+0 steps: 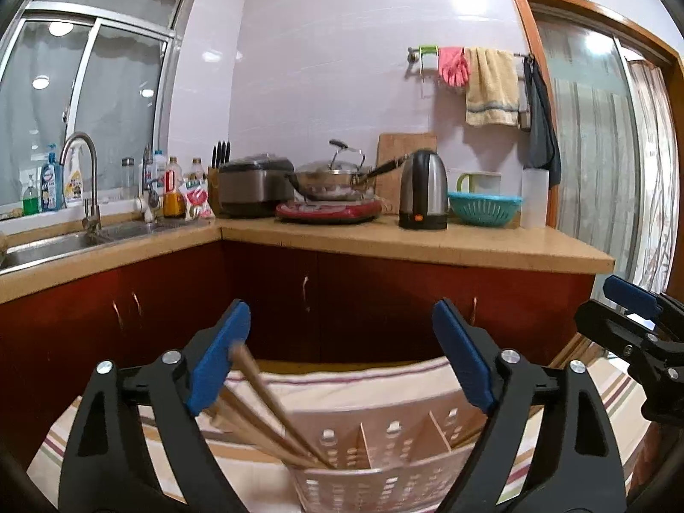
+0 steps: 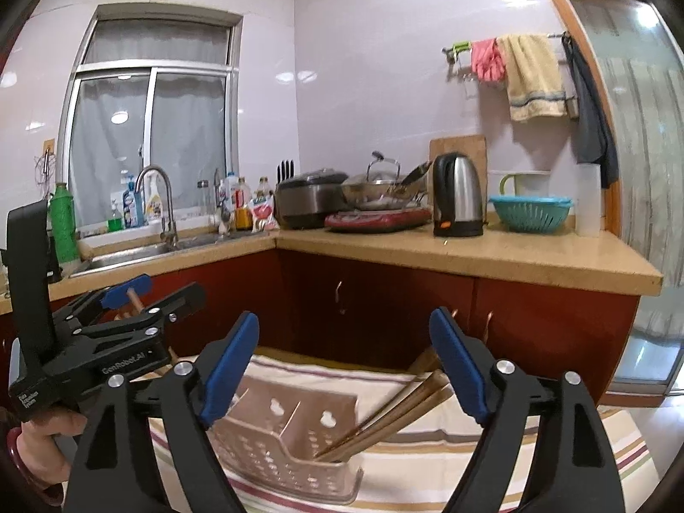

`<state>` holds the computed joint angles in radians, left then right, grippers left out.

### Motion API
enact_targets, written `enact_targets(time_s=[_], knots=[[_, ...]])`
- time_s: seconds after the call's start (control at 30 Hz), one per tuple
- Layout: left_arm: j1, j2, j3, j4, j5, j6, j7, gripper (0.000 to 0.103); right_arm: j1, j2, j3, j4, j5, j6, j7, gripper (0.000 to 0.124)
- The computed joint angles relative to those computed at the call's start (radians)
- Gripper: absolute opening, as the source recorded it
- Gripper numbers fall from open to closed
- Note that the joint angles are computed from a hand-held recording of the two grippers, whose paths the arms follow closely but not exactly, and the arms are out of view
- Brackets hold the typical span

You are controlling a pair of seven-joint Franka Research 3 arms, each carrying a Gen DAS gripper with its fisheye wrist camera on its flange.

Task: Organize utensils
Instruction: 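Withdraw both open tools up and away from the caddy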

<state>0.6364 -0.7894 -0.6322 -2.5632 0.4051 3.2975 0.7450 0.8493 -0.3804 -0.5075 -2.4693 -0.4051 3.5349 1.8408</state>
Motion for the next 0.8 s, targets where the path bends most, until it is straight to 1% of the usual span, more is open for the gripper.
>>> enact_targets(time_s=[0.07,0.1,0.23,0.33,0.43,0.5,0.53,0.57,0.6,0.63,0.7,0.8], knots=[[0.013,-0.014,0.001,0.007,-0.009,0.015,-0.005,0.09,-0.039,-0.005,0.034,-0.003,0.021,0.021,-0.007,0.082],[0.011,-0.017,0.008,0.011,-0.012,0.018,-0.004,0.09,-0.049,-0.01,0.042,-0.004,0.022,0.026,-0.005,0.083],[0.007,-0.055,0.021,0.011,-0.025,0.016,-0.004,0.091,-0.136,-0.037,0.127,-0.026,0.063,0.043,-0.02,0.084],[-0.016,-0.099,0.038,-0.001,-0.027,-0.014,-0.006,0.092,-0.175,-0.06,0.175,-0.042,0.098,0.028,-0.041,0.084],[-0.068,-0.167,0.064,-0.036,-0.009,-0.076,-0.013,0.092,-0.218,-0.101,0.233,-0.08,0.157,-0.002,-0.086,0.084],[-0.115,-0.222,0.081,-0.067,0.011,-0.143,-0.019,0.093,-0.25,-0.138,0.277,-0.12,0.206,-0.027,-0.114,0.084],[-0.137,-0.242,0.089,-0.077,0.023,-0.175,-0.025,0.093,-0.252,-0.16,0.287,-0.14,0.225,-0.051,-0.121,0.084],[-0.174,-0.271,0.102,-0.096,0.033,-0.22,-0.03,0.093,-0.247,-0.178,0.288,-0.155,0.238,-0.07,-0.129,0.084],[-0.203,-0.291,0.113,-0.109,0.041,-0.251,-0.036,0.093,-0.259,-0.202,0.305,-0.178,0.258,-0.095,-0.136,0.084],[-0.249,-0.325,0.129,-0.131,0.045,-0.304,-0.041,0.094,-0.286,-0.227,0.338,-0.203,0.286,-0.115,-0.138,0.084],[-0.329,-0.385,0.152,-0.167,0.048,-0.395,-0.057,0.095,-0.282,-0.277,0.348,-0.245,0.319,-0.152,-0.146,0.085],[-0.427,-0.461,0.174,-0.206,0.052,-0.517,-0.083,0.097,-0.305,-0.352,0.387,-0.302,0.363,-0.206,-0.165,0.085]])
